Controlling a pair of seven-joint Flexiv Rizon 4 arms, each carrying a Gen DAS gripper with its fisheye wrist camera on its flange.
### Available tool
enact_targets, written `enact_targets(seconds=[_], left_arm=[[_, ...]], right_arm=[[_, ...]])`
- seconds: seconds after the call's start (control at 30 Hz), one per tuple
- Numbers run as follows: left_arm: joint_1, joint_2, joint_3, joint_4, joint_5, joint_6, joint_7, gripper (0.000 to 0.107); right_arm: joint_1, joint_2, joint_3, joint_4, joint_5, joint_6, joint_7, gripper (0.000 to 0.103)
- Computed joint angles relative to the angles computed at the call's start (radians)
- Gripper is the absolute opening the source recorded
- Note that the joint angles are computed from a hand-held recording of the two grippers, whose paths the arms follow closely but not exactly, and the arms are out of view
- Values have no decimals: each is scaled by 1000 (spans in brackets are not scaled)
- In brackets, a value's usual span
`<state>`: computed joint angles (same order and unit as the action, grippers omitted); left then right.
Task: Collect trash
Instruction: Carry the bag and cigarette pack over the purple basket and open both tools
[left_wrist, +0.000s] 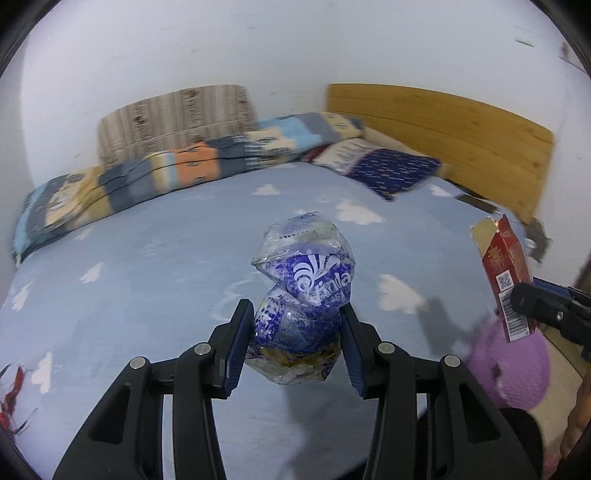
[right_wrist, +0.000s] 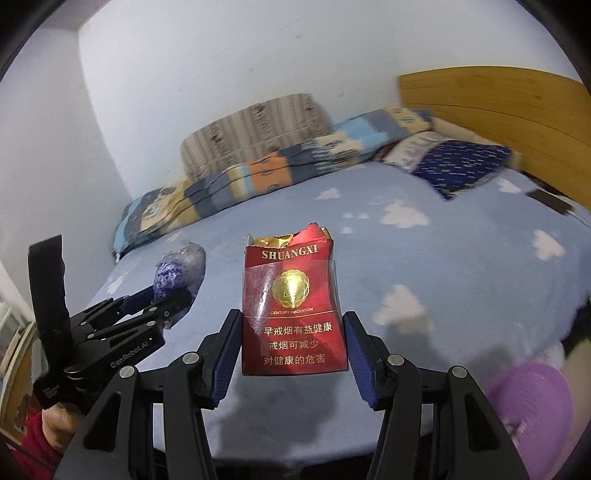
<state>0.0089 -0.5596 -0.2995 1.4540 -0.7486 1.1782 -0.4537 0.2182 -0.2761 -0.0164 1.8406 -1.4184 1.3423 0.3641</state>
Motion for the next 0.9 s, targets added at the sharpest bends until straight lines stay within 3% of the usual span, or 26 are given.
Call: enact_targets(seconds=[0.2,0.47,0.9], left_arm=[[-25,90,-43,111,-67,0,101,45],[-115,162,5,171,-76,-87,129,45],[-227,150,55,69,91,-439,17,45]], right_arm=[[-61,180,47,196,-30,-83,95,58],[-152,341,106,368,-25,-142,181,58],[-253,526,135,551,9,-169,265,58]])
